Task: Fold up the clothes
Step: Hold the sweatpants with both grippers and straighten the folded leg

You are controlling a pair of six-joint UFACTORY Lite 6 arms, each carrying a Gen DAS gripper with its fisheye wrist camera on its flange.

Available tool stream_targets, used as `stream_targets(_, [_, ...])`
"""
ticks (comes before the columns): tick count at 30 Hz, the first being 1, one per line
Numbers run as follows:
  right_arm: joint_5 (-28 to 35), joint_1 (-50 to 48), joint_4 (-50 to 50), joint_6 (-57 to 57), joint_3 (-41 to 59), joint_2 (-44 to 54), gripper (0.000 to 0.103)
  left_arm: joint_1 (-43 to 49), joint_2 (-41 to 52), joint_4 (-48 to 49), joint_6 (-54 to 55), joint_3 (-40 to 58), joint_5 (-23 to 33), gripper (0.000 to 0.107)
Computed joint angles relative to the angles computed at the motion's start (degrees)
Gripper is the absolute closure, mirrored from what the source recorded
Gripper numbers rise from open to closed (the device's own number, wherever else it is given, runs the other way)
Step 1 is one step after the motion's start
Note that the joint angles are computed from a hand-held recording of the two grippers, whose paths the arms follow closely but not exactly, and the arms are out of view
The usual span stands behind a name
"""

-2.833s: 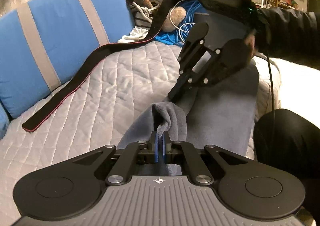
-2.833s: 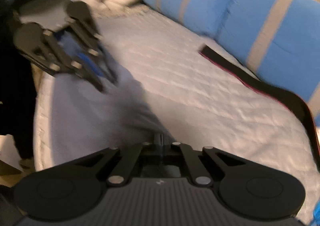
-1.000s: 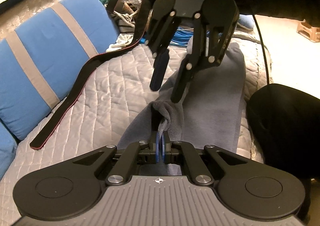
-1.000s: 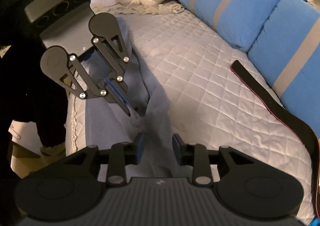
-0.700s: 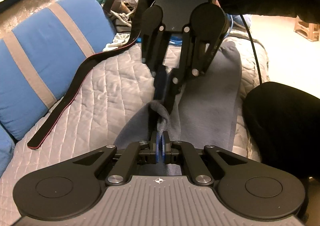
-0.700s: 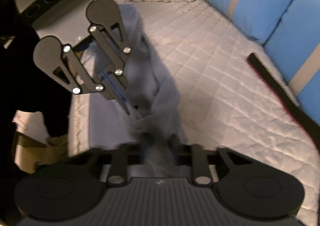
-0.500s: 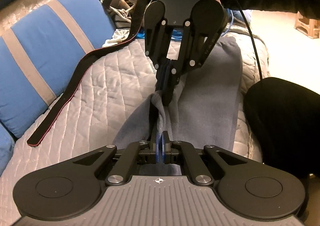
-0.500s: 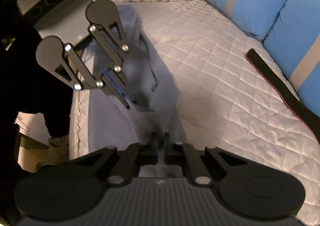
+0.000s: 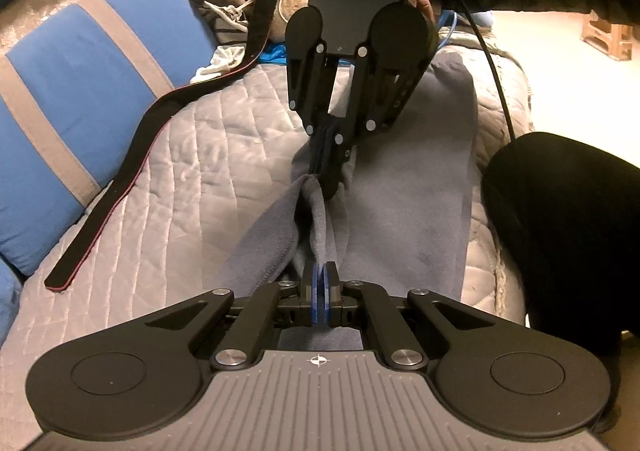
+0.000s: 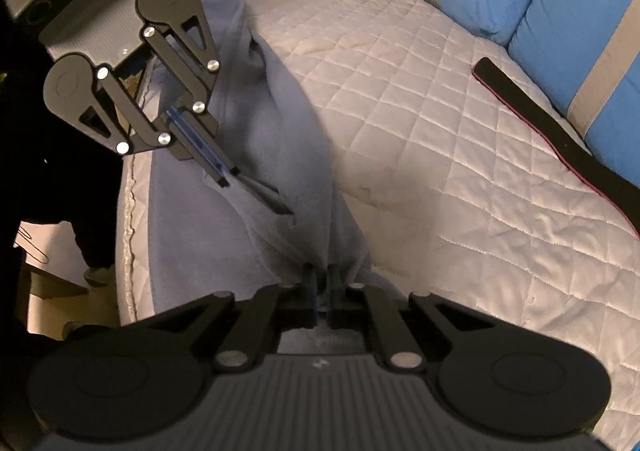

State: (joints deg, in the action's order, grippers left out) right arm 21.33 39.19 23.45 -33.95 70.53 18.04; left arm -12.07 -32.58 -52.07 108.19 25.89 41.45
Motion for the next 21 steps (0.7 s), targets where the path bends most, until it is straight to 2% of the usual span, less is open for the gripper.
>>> stream_targets(2, [-0.7,0.3,-0.6,0.7,-0.8,-0.5,0.099,2.6,2.1,-1.2,1.4,1.9,4.5,0.101])
stream_targets(4, [-1.6,0.7,-1.4,1.8,-1.6,-1.1,0.099,8.3,7.0,-3.5,2.2,6.5,14.3,0.101])
stream_targets(5, [-2.0,0.9,-1.9,2.4,-2.0,-1.3,0.099,10.6,8.6,-5.2,2.4,8.0,17.3,0.097])
stream_targets(6, [-2.3,1.2,-2.2,2.9,-2.3,-1.4,0.099,12.4,9.2,-7.3,2.7,8.8,19.0,0.088])
stream_targets(7, [-2.6,1.2,-2.1,3.1,-2.4,-1.4,0.099,13.4,8.3,-9.3,4.3,8.5,18.6,0.087])
stream_targets(9, [-3.0,1.1,-1.2,2.6,-2.7,-1.4,0.099,12.4,2.9,-12.6,11.8,4.9,11.8,0.087])
stream_targets(11, [-3.0,1.1,-1.4,3.0,-2.5,-1.3,0.099,7.7,-2.3,-13.4,19.4,0.5,1.1,0.087])
stream_targets(15, [-2.8,1.2,-2.2,3.7,-1.9,-0.9,0.099,-0.1,-7.1,-17.2,34.3,-7.5,-13.2,0.087])
stream_targets(17, [-2.9,1.2,-2.1,3.8,-2.0,-1.0,0.099,-1.5,-8.5,-19.8,41.1,-10.2,-15.0,0.087])
stream_targets(21, [-3.1,1.0,-0.9,2.7,-2.5,-1.3,0.099,-3.5,-9.6,-21.2,47.3,-12.8,-15.7,0.087])
